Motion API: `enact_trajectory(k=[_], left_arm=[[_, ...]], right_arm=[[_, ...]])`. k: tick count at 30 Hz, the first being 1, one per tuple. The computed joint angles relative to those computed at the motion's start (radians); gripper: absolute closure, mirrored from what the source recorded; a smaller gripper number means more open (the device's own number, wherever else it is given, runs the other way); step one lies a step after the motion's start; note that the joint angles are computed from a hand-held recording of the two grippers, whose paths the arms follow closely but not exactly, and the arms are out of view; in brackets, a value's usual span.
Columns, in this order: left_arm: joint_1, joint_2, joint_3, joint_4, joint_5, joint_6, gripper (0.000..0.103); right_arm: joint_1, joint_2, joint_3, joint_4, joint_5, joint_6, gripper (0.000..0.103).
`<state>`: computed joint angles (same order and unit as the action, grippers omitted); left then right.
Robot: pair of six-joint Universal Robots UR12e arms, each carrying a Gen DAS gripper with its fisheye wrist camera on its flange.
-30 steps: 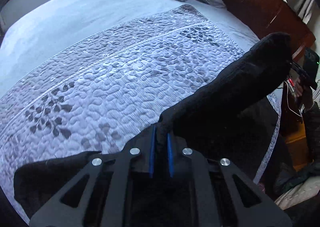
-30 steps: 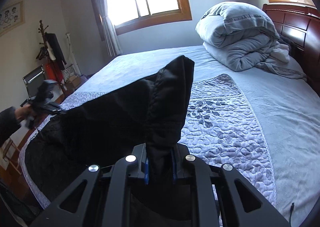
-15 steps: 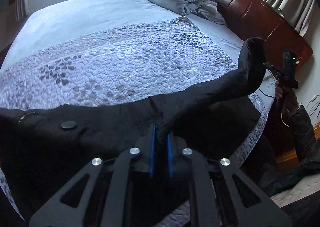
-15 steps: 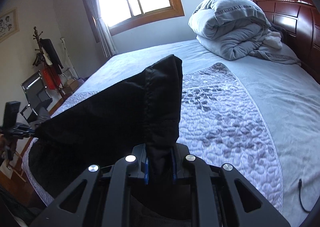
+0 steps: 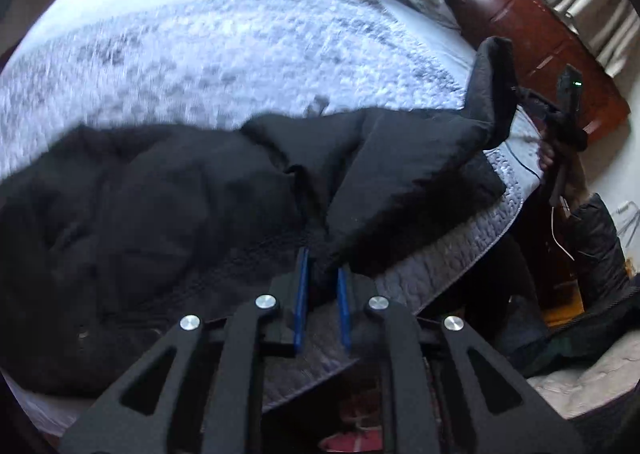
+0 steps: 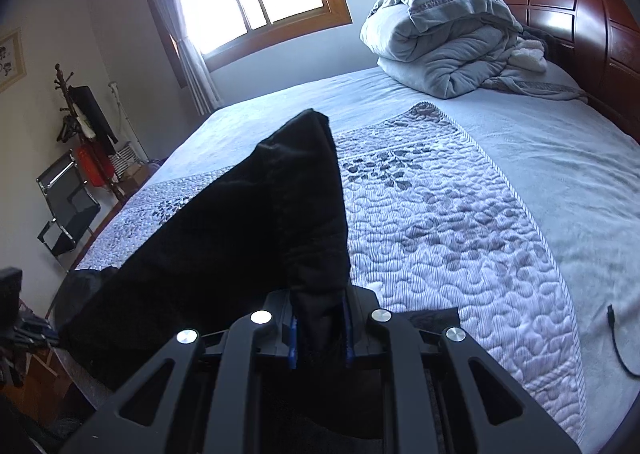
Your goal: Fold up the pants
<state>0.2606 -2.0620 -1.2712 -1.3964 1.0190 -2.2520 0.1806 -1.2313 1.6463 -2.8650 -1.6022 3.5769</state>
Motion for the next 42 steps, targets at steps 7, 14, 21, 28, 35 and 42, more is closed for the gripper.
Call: enact_trajectory(k=[7, 14, 21, 28, 35, 42], left_arm=[[-0.002, -0.026, -0.027, -0.014, 0.001, -0.062, 0.09], [0.006, -0.029, -0.035, -0.002, -0.052, -0.116, 0.088], [-0.006, -0.024, -0.053, 0.009, -0.047, -0.111, 0.069], [-0.024, -0.021, -0.065, 0.006, -0.003, -0.088, 0.052], [-0.036, -0.019, -0.061, -0.001, 0.0, -0.092, 0.042], [-0.029, -0.004, -0.064, -0.01, -0.002, -0.074, 0.038]], right_arm=[[0.009, -0.002, 0.02, 0.021, -0.017, 0.032, 0.087], [0.015, 0.027, -0.062, -0.066, -0.026, -0.068, 0.087], [0.02, -0.016, 0.017, -0.053, -0.061, -0.047, 0.05], [0.014, -0.138, 0.238, 0.005, -0.053, 0.256, 0.04], [0.012, -0.227, 0.34, -0.011, 0.008, 0.476, 0.034], [-0.046, -0.28, 0.46, -0.236, 0.159, 0.734, 0.031]])
